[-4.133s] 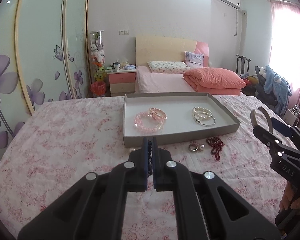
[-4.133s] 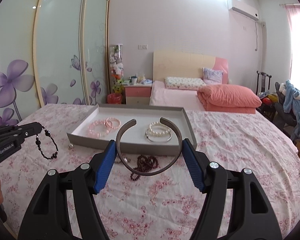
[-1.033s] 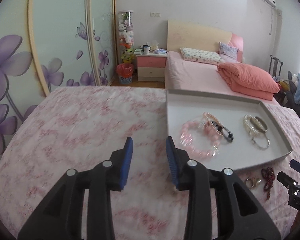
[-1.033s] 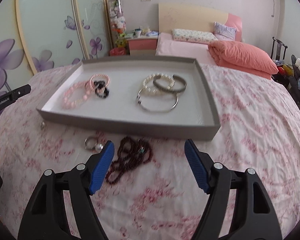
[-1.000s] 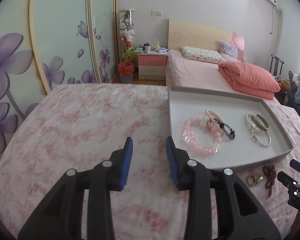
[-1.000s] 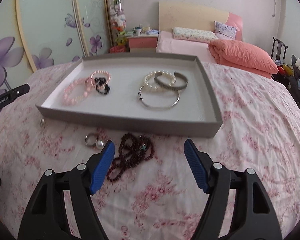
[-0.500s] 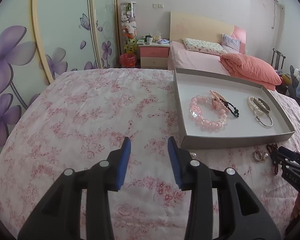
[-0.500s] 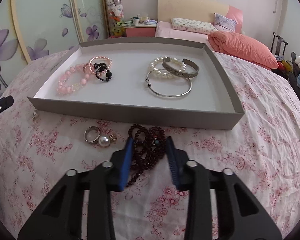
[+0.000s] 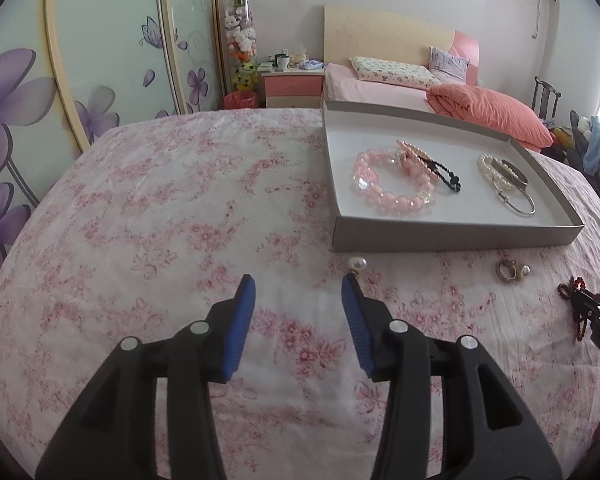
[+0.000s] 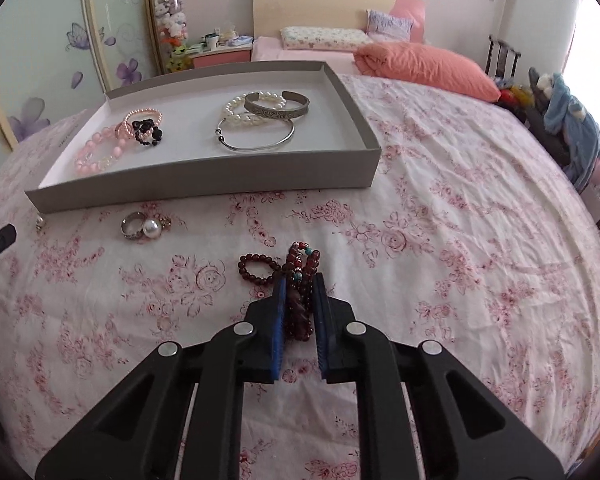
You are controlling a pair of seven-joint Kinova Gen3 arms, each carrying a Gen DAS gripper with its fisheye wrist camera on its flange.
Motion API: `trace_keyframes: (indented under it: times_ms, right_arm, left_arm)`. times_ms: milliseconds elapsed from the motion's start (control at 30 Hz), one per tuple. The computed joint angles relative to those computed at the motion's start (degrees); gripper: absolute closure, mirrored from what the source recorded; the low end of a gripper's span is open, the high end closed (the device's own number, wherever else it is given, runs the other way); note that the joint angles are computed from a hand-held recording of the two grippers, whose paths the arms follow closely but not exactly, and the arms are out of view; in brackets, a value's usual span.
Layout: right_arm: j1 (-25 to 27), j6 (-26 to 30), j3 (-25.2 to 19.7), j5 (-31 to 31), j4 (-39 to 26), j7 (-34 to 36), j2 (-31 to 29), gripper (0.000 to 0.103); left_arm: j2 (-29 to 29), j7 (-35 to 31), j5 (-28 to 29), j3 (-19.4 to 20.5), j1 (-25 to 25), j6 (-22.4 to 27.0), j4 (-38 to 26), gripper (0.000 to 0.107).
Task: Organize jewelry
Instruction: 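Move the right tool to the dark red bead strand while the left moves to the pearl stud, then grasp the dark red bead strand with the right tool while the left grasps the pearl stud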
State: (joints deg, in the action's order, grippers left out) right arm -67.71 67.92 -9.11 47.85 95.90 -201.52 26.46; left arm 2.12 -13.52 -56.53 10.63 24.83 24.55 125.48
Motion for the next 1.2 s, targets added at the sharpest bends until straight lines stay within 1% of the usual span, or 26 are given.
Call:
trace_keyframes:
  times_ms: [33,100,233,333,500,733,800,867,933,1000,1133,1200]
  right_arm:
    - [-0.94,2.22,0.34,0.29,-1.38,0.90,1.41,0.089]
    - [-1.09,3.85,0.28,-0.01,-2.54,2.25,2.37,0.090]
    - [-0.95,0.80,0.54,0.70,-0.01,-0.17,1.07,0.090]
    - [-0.71,-0.37,0.37,1.14,0.98,-1.31,0.48,0.090]
    - [-0.22,-2.63,-0.02,2.08,3.08,-3.67,-1.01,0.090]
    - [0.32,-3.28,-0.60,2.61,3.96,-4.57,-1.62,0.090]
    - [0.50,-3.64,-0.76,2.84,4.31,-4.63,-1.81,0.090]
    - [0.80,-3.56,-1.09,2.97,4.31,-2.70,-1.80,0.090]
    - [1.51,-4.77,-1.32,2.84,5.23,-1.55,-2.62,0.090]
    - [2.35,-6.77,-1.38,2.65,7.20,-2.45,-4.12,0.091]
    - [2.88,-7.11,-1.58,3.19,10.04,-5.58,-5.59,0.091]
    - [2.92,-7.38,-1.97,4.19,11.10,-7.17,-5.90,0.091]
  left_arm:
    - [0.05,-0.99,1.27,0.12,-0.06,0.07,-0.13,0.060]
    - [0.04,-0.81,1.61,0.38,0.36,0.79,-0.17,0.055]
    - [-0.32,0.69,0.88,1.05,1.23,1.91,0.04,0.053]
    - [-0.24,1.27,0.77,1.51,1.67,2.83,-0.14,0.052]
    - [0.37,0.65,1.52,1.70,2.31,4.15,-0.73,0.051]
    - [0.86,0.71,1.65,1.34,3.18,5.03,-1.08,0.051]
    - [0.83,0.22,2.15,1.15,3.14,4.82,-1.05,0.051]
    - [0.53,-0.26,2.59,0.96,2.93,4.34,-0.83,0.051]
    - [-0.03,-1.27,3.39,0.77,2.39,3.27,-0.37,0.051]
    - [-0.51,-2.72,4.54,0.80,1.76,2.35,-0.08,0.051]
    - [-1.62,-7.90,8.39,1.03,0.17,-1.17,0.82,0.051]
    - [-1.24,-9.10,8.56,1.64,0.02,-1.67,0.69,0.051]
